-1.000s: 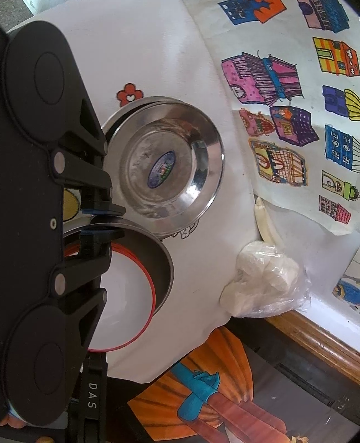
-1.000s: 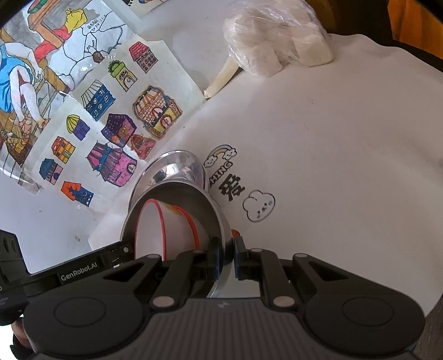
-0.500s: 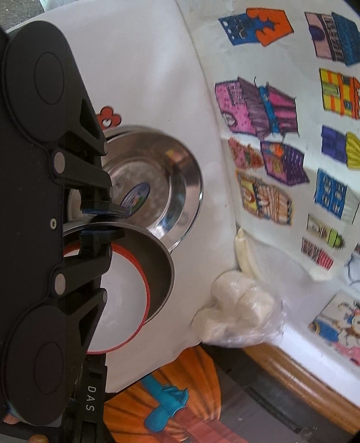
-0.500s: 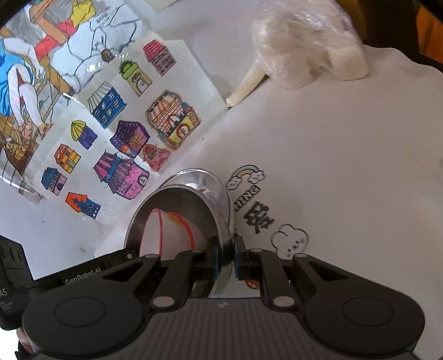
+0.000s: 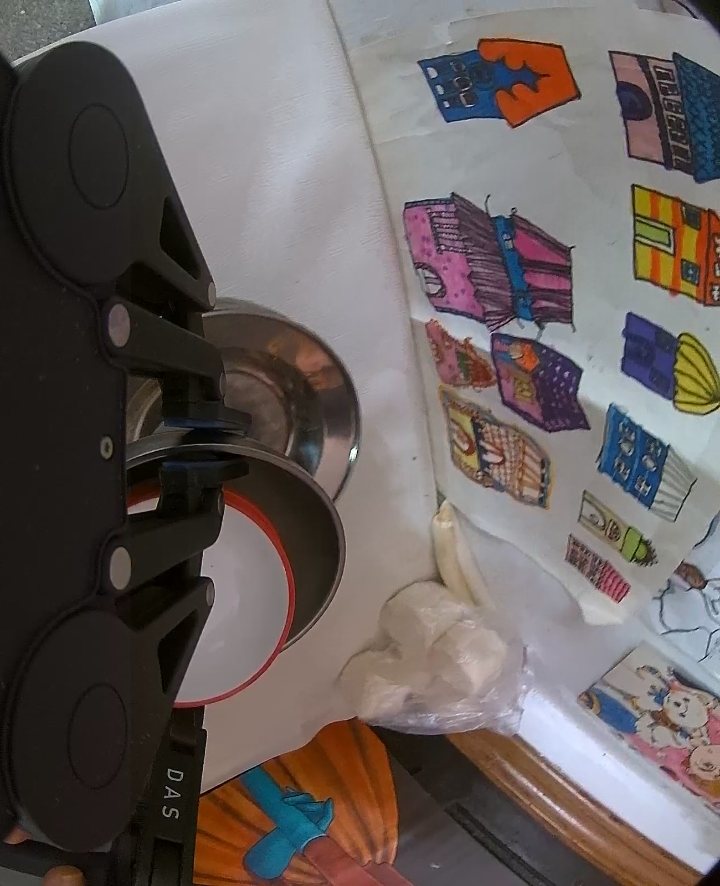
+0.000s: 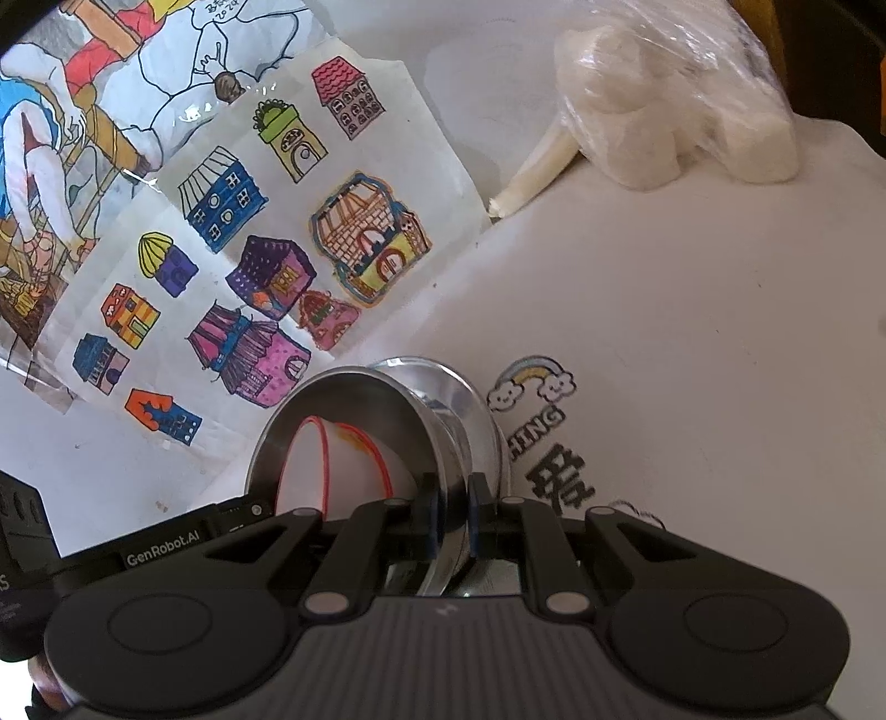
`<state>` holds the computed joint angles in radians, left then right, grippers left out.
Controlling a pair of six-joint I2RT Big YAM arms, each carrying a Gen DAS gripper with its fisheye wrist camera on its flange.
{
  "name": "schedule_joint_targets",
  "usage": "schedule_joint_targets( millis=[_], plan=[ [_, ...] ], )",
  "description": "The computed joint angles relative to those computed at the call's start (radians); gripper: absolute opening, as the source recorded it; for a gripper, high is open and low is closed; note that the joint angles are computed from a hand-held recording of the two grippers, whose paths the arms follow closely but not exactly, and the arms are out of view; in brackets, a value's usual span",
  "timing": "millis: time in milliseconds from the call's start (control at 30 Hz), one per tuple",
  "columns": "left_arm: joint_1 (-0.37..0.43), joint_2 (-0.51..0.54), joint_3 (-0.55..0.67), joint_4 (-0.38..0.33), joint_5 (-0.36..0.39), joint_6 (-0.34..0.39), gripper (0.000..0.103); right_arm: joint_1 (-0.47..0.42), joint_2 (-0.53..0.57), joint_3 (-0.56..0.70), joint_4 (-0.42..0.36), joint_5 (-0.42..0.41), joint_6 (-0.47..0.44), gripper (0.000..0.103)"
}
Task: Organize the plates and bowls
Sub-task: 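Lower the steel bowl onto the stacked steel plates with both grippers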
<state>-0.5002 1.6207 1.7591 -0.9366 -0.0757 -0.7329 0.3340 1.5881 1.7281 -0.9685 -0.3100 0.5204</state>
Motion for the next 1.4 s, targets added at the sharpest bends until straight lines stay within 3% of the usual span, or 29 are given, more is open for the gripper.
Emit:
schedule_joint_targets(
  millis=[567, 1400],
  plan=[
    [0.040, 0.005, 0.006, 0.000, -0.044, -0.009, 0.009, 0.032, 0.092, 0.107, -0.005, -0.016, -0.018, 0.013],
    [0.058, 0.024, 0.001, -0.004, -0.008, -0.046, 0.010, 0.030, 0.150, 0.179, -0.068, -0.029, -0.038, 0.013]
  ],
)
